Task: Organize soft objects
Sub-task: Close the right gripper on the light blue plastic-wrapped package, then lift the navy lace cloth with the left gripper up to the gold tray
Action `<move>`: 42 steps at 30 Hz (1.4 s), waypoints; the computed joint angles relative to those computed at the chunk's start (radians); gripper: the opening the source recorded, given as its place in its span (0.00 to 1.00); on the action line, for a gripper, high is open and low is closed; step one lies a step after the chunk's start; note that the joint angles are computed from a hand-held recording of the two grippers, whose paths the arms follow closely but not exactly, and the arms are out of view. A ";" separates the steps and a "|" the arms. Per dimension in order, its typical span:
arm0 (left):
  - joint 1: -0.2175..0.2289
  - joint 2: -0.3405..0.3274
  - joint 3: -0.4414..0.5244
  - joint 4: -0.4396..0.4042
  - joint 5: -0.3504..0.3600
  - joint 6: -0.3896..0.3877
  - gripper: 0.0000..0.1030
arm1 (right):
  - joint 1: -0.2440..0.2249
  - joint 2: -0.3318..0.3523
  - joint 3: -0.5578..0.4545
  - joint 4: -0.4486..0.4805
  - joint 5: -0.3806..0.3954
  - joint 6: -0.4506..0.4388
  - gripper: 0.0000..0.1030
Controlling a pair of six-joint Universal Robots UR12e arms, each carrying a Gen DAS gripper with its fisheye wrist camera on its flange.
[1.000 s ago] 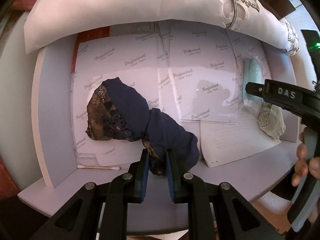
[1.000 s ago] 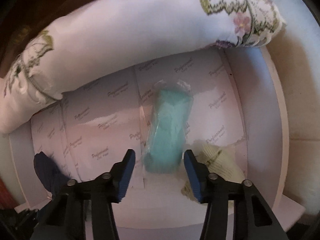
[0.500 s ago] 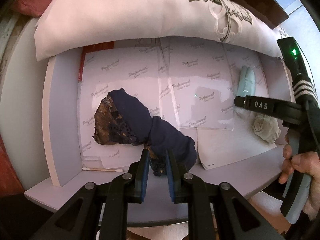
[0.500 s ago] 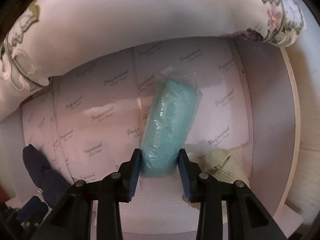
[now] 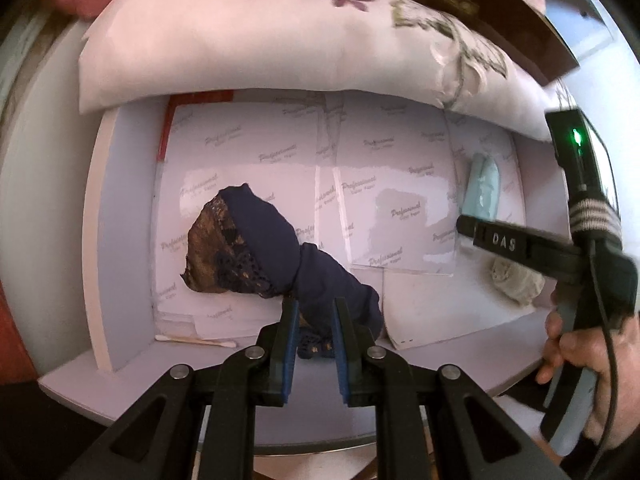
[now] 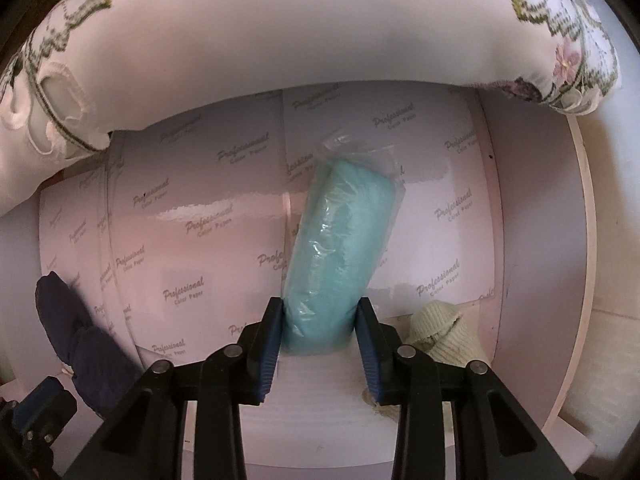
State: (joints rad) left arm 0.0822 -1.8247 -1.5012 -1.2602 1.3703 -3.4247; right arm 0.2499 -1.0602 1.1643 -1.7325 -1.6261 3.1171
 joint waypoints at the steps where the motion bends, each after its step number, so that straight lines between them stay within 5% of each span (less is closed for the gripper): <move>1: 0.012 0.003 -0.007 0.002 -0.034 -0.025 0.16 | -0.002 -0.002 -0.001 0.004 0.002 0.000 0.35; 6: 0.050 0.003 -0.025 -0.008 -0.167 -0.130 0.41 | -0.003 -0.004 -0.001 0.005 0.004 0.002 0.35; 18: 0.023 -0.076 0.075 -0.174 -0.091 -0.153 0.42 | -0.012 -0.002 -0.008 0.022 0.038 0.012 0.39; 21: 0.030 -0.080 0.073 -0.188 -0.103 -0.183 0.54 | -0.014 0.004 -0.017 0.039 0.044 0.008 0.39; 26: 0.041 -0.082 0.066 -0.203 -0.151 -0.175 0.53 | -0.010 0.014 -0.033 0.059 0.019 -0.012 0.39; 31: 0.029 -0.079 0.074 -0.212 -0.113 -0.088 0.28 | -0.001 0.010 -0.025 0.037 -0.016 -0.030 0.36; 42: 0.016 -0.022 0.032 -0.131 -0.064 -0.016 0.26 | 0.008 0.004 -0.023 0.037 -0.025 -0.039 0.35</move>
